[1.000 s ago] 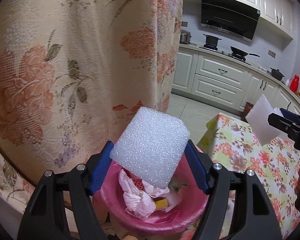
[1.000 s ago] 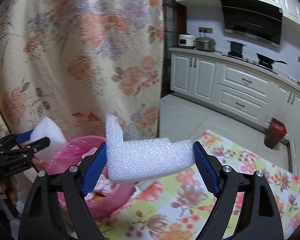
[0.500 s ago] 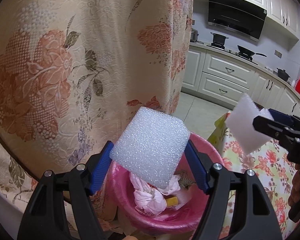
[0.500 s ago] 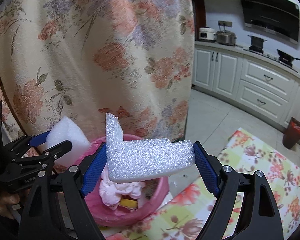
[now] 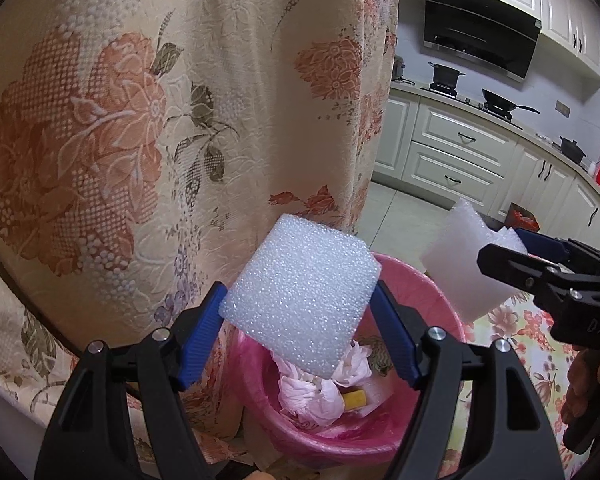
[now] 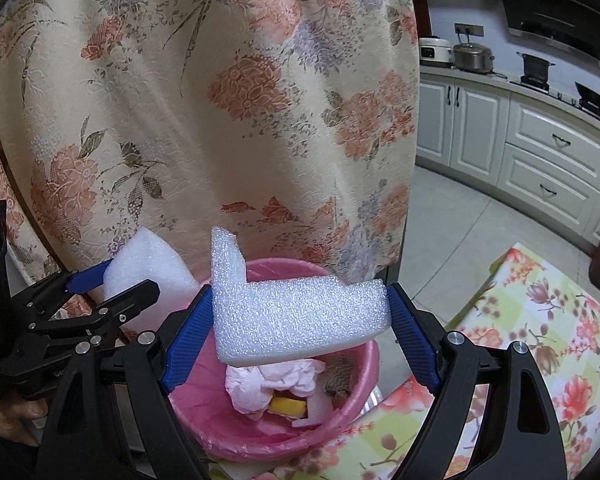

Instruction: Collect trash

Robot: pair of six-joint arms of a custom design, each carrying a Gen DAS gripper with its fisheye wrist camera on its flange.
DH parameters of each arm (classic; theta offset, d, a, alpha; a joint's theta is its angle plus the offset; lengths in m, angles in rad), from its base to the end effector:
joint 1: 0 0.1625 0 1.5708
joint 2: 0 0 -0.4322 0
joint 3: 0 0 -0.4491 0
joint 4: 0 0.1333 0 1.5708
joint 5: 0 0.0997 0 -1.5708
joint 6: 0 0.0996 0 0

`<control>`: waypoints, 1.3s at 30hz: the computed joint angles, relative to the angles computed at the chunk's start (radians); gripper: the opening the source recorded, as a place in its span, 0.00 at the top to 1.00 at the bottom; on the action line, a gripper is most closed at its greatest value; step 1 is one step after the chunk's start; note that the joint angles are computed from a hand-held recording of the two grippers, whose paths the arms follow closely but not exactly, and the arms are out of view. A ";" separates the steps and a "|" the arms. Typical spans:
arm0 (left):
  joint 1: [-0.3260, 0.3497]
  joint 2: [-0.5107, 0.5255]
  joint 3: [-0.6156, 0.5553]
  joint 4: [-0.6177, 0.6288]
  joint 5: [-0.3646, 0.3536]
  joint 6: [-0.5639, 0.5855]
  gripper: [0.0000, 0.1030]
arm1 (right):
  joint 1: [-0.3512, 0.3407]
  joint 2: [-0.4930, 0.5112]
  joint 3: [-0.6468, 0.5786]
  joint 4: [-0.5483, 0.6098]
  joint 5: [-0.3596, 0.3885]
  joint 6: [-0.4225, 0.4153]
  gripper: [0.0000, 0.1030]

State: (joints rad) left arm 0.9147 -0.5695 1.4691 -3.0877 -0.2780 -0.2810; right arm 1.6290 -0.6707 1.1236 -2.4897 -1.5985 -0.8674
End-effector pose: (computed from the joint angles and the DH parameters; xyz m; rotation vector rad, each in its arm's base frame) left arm -0.2702 -0.7264 0.0793 -0.0959 1.9742 -1.2015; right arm 0.1813 -0.8671 0.1905 1.2731 -2.5727 0.6105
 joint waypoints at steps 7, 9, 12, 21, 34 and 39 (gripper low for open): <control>0.004 0.001 -0.004 -0.005 -0.004 -0.001 0.20 | 0.000 0.010 -0.009 0.019 -0.001 0.000 0.18; 0.002 0.001 -0.003 0.001 -0.001 -0.008 0.19 | -0.001 0.011 -0.010 0.019 -0.002 0.003 0.18; -0.002 -0.002 0.002 0.005 0.003 -0.013 0.19 | -0.003 0.010 -0.010 0.015 -0.006 0.003 0.18; -0.015 -0.008 0.016 0.011 0.012 -0.024 0.13 | -0.017 -0.009 0.010 -0.009 -0.013 0.012 0.18; -0.026 0.008 -0.003 0.067 -0.001 -0.055 0.10 | -0.032 -0.046 0.057 -0.079 -0.031 0.000 0.18; -0.029 0.016 -0.007 0.084 -0.013 -0.069 0.10 | -0.037 -0.060 0.080 -0.112 -0.037 -0.009 0.18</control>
